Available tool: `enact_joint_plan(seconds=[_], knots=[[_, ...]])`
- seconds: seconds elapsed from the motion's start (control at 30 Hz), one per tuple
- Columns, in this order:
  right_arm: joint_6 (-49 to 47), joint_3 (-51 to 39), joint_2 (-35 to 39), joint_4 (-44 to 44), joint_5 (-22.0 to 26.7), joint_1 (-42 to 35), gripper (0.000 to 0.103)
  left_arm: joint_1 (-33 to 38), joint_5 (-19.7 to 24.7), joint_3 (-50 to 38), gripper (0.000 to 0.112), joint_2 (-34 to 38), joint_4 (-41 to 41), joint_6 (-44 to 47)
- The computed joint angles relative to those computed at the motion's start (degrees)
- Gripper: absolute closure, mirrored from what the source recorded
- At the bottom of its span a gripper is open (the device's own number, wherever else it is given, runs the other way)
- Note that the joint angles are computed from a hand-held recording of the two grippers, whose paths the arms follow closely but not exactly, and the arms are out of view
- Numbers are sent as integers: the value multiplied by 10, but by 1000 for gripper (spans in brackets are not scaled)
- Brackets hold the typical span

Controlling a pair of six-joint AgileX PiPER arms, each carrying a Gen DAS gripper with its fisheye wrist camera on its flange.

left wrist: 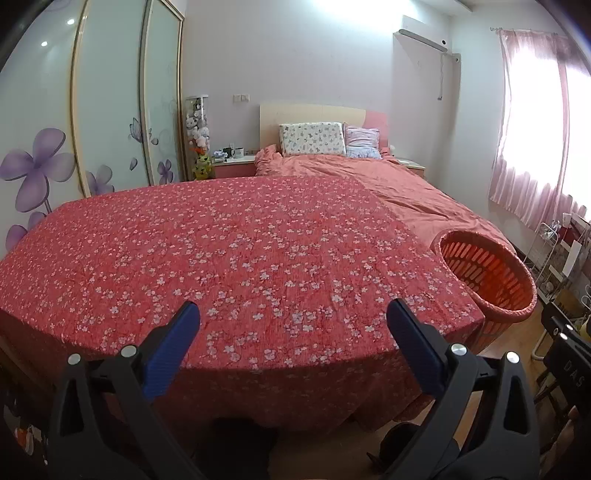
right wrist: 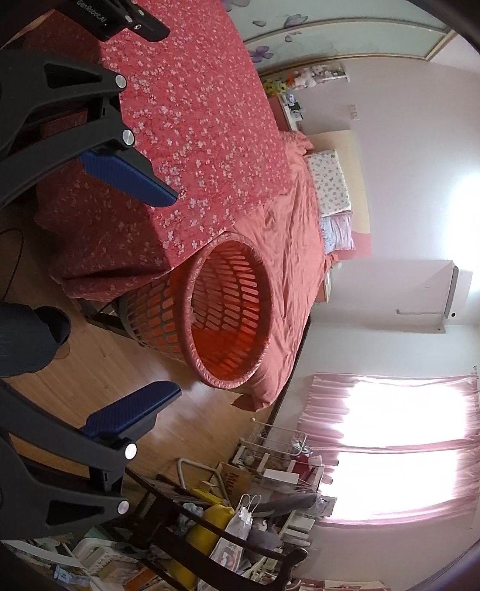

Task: Collect trash

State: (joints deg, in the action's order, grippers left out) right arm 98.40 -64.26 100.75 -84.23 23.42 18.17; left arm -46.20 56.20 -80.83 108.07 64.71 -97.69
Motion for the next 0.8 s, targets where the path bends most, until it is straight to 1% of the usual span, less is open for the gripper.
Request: enact_joint_plan(seconds=[0.33,0.63,0.8], knots=[[-1,0,-1,5,-4,-5,9,0,5,-14,13,9,-6,2],[14,5,-5,-10,-8,-8,8,-10,33,-36,13,12,0,3],[17,4,-6,-12,-9,-9,8,-15,41,-46,13,13,1,8]])
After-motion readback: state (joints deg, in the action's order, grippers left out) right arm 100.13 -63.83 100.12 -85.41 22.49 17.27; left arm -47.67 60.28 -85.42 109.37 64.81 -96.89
